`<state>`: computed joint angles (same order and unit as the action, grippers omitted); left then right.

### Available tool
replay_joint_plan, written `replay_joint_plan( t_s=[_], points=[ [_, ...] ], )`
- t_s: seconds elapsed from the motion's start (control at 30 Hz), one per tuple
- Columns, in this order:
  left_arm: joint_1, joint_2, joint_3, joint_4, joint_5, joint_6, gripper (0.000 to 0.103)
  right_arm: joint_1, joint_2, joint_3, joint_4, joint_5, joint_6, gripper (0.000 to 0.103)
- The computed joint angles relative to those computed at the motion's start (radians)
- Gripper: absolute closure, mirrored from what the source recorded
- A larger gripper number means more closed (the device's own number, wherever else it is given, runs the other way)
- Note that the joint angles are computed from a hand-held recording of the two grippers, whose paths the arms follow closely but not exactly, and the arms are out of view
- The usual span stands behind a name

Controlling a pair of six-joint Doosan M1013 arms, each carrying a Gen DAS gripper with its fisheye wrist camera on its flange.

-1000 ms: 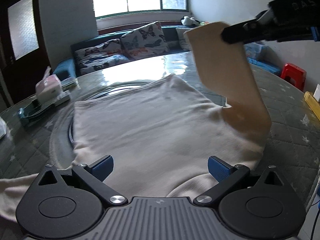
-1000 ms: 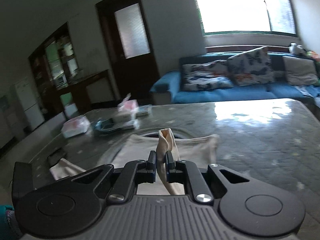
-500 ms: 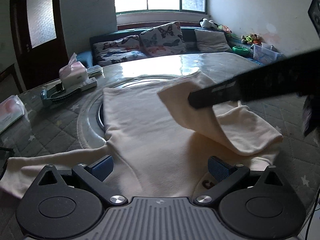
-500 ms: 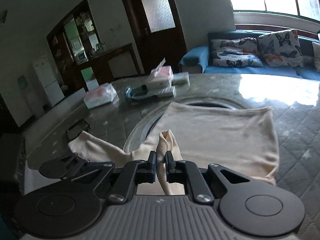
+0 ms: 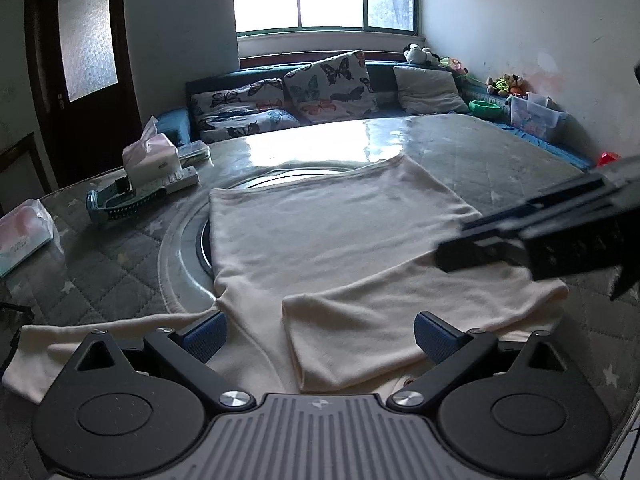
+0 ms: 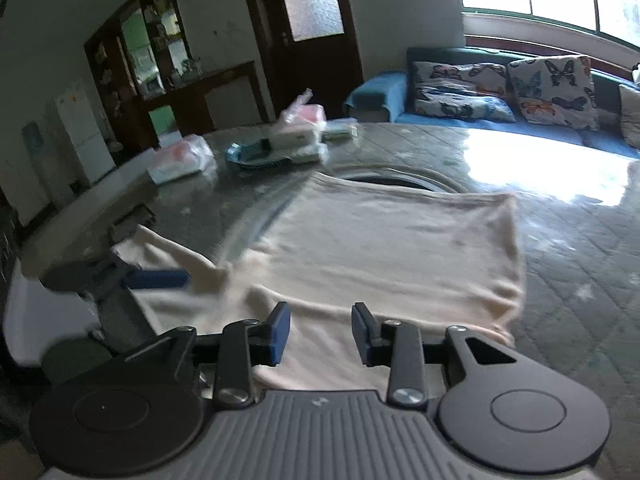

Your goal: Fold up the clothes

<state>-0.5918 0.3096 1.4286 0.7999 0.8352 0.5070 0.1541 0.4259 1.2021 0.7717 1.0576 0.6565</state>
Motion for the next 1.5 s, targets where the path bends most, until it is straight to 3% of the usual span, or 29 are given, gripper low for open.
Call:
replay_joint_plan(
  t_s=[0.37,0.47,0.6,1.13,1.17,1.27,1.3,1.5],
  points=[
    [0.01,0.012,-0.014,-0.01,0.003,0.016,0.023,-0.059,-0.025,0.049,-0.157,-0.059,-0.016,0.067],
    [0.012,0.018,-0.018,-0.026,0.004,0.035,0.031,-0.073,-0.029,0.062,-0.143,-0.066,-0.019,0.067],
    [0.017,0.028,-0.027,-0.056,0.02,0.064,0.049,-0.075,-0.026,0.066,-0.142,-0.059,-0.025,0.068],
    [0.025,0.022,-0.008,-0.083,-0.008,0.06,0.05,-0.045,0.02,0.004,-0.109,-0.116,-0.005,0.068],
    [0.027,0.022,-0.008,-0.087,-0.016,0.064,0.054,-0.041,0.023,0.002,-0.11,-0.119,-0.004,0.068],
    [0.026,0.021,-0.004,-0.073,-0.025,0.06,0.085,-0.031,0.034,-0.004,-0.119,-0.118,0.002,0.068],
    [0.025,0.019,-0.002,-0.064,-0.025,0.056,0.089,-0.027,0.037,-0.004,-0.134,-0.127,0.006,0.068],
    [0.023,0.002,0.018,-0.045,-0.027,0.027,0.094,-0.028,0.046,-0.012,-0.165,-0.14,0.034,0.069]
  ],
)
